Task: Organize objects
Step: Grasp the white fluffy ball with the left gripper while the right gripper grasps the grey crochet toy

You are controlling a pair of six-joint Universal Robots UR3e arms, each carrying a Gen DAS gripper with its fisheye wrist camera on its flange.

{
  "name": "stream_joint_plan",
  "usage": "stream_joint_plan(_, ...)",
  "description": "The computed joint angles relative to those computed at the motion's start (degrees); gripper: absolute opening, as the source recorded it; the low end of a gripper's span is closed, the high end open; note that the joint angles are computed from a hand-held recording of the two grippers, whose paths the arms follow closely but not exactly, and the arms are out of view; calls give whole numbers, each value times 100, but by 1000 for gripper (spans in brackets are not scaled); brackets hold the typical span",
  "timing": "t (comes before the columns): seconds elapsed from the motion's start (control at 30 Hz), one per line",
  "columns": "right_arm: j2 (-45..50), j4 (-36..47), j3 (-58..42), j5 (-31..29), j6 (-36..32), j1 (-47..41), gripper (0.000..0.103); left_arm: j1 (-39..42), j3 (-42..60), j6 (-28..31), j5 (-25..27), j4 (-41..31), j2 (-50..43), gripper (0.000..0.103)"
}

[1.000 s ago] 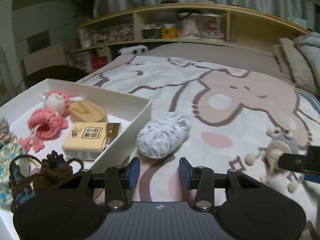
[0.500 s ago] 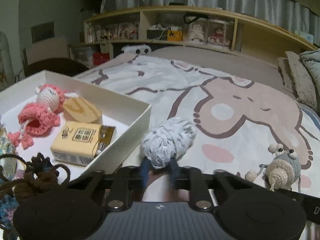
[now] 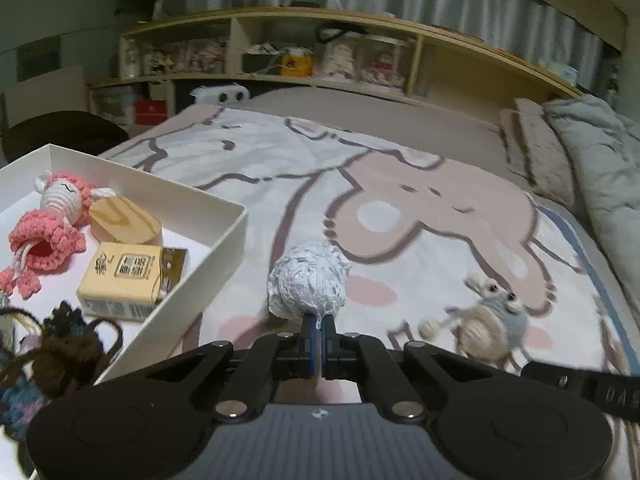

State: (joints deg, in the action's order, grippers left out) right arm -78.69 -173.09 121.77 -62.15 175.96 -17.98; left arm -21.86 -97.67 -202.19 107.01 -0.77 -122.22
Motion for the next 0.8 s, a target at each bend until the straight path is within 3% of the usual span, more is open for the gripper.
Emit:
stream_joint_plan(0.3,-1430,822,679,758,-346,-658,1,105,-1006,-113,-1059,-1026,1349,1)
stream_joint_plan(0.5,-2651,2094,985,1309,-1036,-1084,1,250,-1617,-196,-1874,-1861,2268,2)
stream_joint_plan(0.6,-3060,2616,1041,1180,-1219,-1163,2,402,-1767,-164,-2207,-2376,2626,4)
stream_joint_plan(0.67,-3029,2648,1027,933,-1105,-1151,2,412,-1814,4,-2192,-2588,2825,11)
stream_joint_plan(0.73,-2900,2586,1007,783,-927,-1183,2,429,-1917,287,-2149,-2552,3013,31)
stream_joint_plan(0.8,-2848,2574,1041,867,-842,-1319,11,482,-1868,644,-2158,-2551,3051,47)
